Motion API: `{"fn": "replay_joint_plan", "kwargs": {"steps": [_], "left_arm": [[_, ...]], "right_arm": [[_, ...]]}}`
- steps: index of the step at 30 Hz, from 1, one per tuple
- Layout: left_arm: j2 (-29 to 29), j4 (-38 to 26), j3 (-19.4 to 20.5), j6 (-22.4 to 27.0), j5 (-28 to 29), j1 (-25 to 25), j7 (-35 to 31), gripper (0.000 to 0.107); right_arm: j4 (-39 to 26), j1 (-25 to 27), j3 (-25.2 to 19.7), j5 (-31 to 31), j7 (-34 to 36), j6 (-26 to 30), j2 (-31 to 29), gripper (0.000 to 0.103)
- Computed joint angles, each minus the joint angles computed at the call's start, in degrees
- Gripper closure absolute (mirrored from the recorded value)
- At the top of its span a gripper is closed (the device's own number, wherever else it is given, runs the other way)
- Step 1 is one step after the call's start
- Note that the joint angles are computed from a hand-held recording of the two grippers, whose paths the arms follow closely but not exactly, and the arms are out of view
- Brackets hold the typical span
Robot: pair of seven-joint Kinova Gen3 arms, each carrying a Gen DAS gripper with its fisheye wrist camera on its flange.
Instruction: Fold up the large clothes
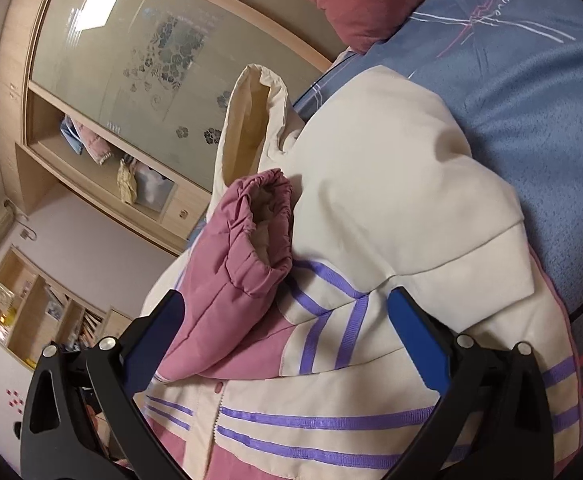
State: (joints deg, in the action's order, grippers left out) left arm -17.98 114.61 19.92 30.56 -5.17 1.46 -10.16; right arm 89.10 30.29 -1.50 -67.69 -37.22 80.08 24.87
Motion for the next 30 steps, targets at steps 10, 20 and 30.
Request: {"fn": "replay_joint_plan", "kwargs": {"steps": [10, 20, 30], "left_arm": [[6.11, 2.2, 0.67, -6.32, -4.41, -1.88, 9.24, 0.03], [3.01, 1.16, 22.31, 5.84, -20.54, -23.19, 29.07, 0.09], [8.03, 2.21, 21.71, 10.56, -41.28, -11.04, 45.84, 0.053]], "right_arm": [[-0.2, -1.31, 0.05, 1.91, 0.38, -1.75, -0.85, 0.001], [-0.42, -1.12, -0.25, 1.67, 0.75, -1.57, -0.47, 0.001], [-1.46, -0.4, 0.08, -0.01, -0.59, 5.69, -3.93, 0.001]]}}
